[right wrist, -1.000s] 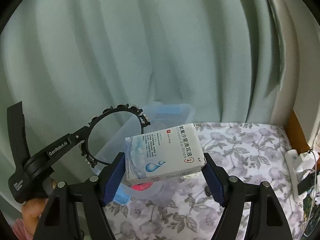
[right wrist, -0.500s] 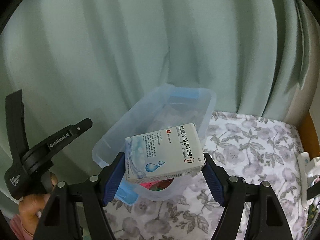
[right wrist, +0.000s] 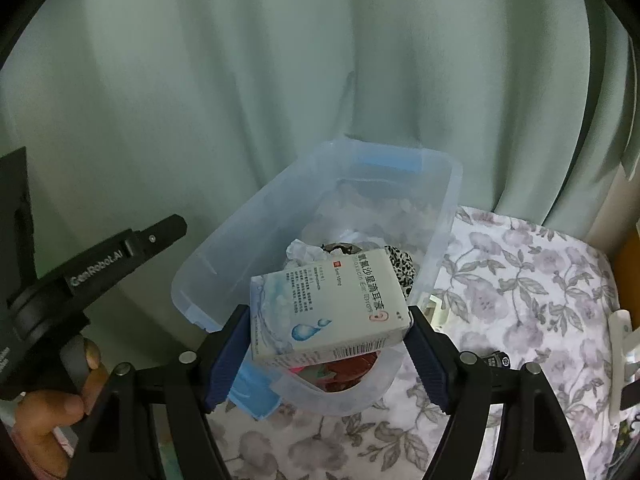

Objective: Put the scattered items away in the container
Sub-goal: 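Lift the headband and medicine box and carry both over the clear box, then open both tools to drop the headband and medicine box into the box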

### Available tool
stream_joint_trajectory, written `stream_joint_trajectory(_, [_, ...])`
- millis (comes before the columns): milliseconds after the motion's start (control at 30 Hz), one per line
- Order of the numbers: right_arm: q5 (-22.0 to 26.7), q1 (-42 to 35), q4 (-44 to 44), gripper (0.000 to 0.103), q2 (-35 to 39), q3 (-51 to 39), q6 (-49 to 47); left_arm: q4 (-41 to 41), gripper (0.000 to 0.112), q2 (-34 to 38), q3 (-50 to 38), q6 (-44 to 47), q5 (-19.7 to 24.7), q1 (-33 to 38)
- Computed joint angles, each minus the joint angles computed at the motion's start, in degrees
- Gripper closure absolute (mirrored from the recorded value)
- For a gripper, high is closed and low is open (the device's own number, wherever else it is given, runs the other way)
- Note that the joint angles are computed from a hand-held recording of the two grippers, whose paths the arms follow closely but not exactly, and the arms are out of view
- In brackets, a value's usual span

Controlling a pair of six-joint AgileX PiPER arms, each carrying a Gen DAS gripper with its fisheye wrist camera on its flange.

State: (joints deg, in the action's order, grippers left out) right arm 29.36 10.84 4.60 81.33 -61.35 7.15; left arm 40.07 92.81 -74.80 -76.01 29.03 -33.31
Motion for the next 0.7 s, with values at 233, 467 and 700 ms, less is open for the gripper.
stream_joint_trajectory(233, [0.8,0.7,-1.1,0.025,1.2,-0.9,0.6,0.2,0.057,-1.9,2.0,-0.1,-0.5,-0.5])
stream_joint_trajectory(467, [-0.2,0.0,-0.3,0.017,0.2,0.3,0.2,-0.5,0.044,-1.3,0.7,1.2,0.4,-1.1])
stream_joint_trajectory(700, [-1.2,-1.9,2.2,0.016,-2.0,2.3,-1.5,-0.1,0.044,-2.2,0.2,1.6,2.6,-2.8])
